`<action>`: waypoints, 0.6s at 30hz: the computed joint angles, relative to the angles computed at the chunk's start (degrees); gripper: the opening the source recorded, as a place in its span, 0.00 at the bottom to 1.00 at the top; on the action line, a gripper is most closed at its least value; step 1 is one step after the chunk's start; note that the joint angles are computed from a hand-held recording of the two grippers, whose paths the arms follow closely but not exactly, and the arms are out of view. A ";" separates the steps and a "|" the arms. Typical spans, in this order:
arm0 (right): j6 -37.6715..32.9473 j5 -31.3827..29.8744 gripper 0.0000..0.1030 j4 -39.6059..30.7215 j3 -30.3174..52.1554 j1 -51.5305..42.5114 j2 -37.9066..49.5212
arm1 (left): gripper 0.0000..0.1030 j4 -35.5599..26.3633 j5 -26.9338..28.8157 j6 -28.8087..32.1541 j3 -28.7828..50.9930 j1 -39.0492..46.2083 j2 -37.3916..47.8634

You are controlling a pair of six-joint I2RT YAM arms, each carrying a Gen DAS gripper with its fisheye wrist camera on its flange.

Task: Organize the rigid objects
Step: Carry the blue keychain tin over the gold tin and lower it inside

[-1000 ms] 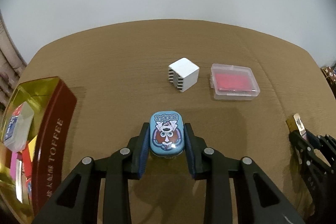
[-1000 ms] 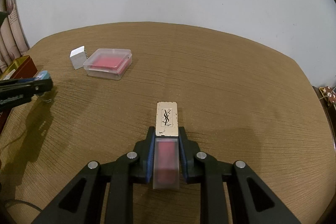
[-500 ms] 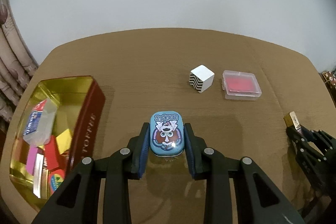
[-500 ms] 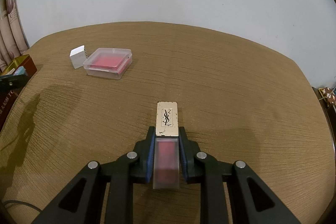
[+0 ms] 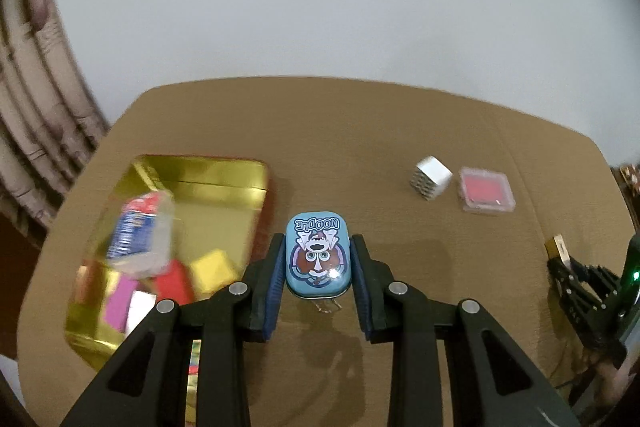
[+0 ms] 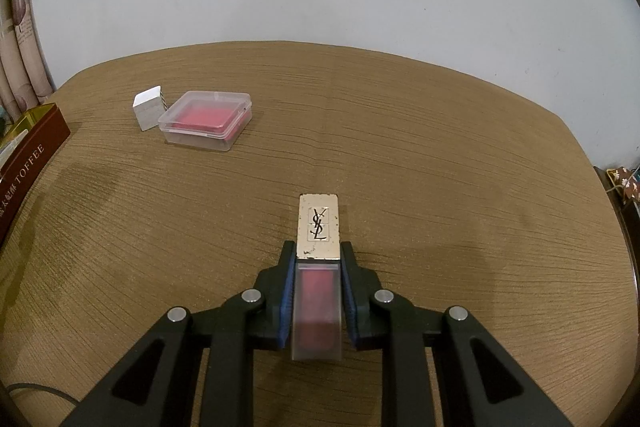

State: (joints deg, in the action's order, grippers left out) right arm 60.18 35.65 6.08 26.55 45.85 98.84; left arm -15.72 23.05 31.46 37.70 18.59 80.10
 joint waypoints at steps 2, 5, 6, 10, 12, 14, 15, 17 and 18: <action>-0.07 0.01 0.21 0.10 -0.04 -0.05 0.11 | 0.27 0.28 1.07 0.89 1.25 2.49 1.63; -0.03 0.12 0.21 -0.37 0.15 0.03 0.06 | 0.27 -1.36 1.61 2.33 4.03 6.67 1.70; 0.00 0.13 0.21 -0.46 0.15 0.07 -0.01 | 0.27 -3.18 1.93 3.34 5.84 8.62 1.62; 0.05 0.25 0.21 -0.94 0.58 0.24 0.15 | 0.27 -9.48 3.31 7.04 12.65 15.66 3.21; 0.07 0.23 0.21 -0.86 0.50 0.25 0.12 | 0.27 -9.84 3.32 8.32 14.26 18.20 5.26; -0.13 0.19 0.21 -0.92 0.55 0.16 0.05 | 0.27 -9.05 3.03 9.35 15.72 20.52 8.58; -0.16 0.18 0.21 -0.85 0.43 0.13 -0.02 | 0.27 -10.37 3.27 10.64 18.11 22.08 10.75; -0.25 0.15 0.21 -0.90 0.39 0.06 -0.14 | 0.27 -9.91 2.54 11.63 19.46 23.45 13.32; -0.22 0.17 0.21 -0.94 0.43 0.07 -0.10 | 0.27 -9.59 1.98 12.25 19.58 23.99 14.37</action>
State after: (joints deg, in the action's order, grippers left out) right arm 59.95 35.82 5.14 26.98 45.92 98.74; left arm -25.31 25.03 43.71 57.28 42.59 94.47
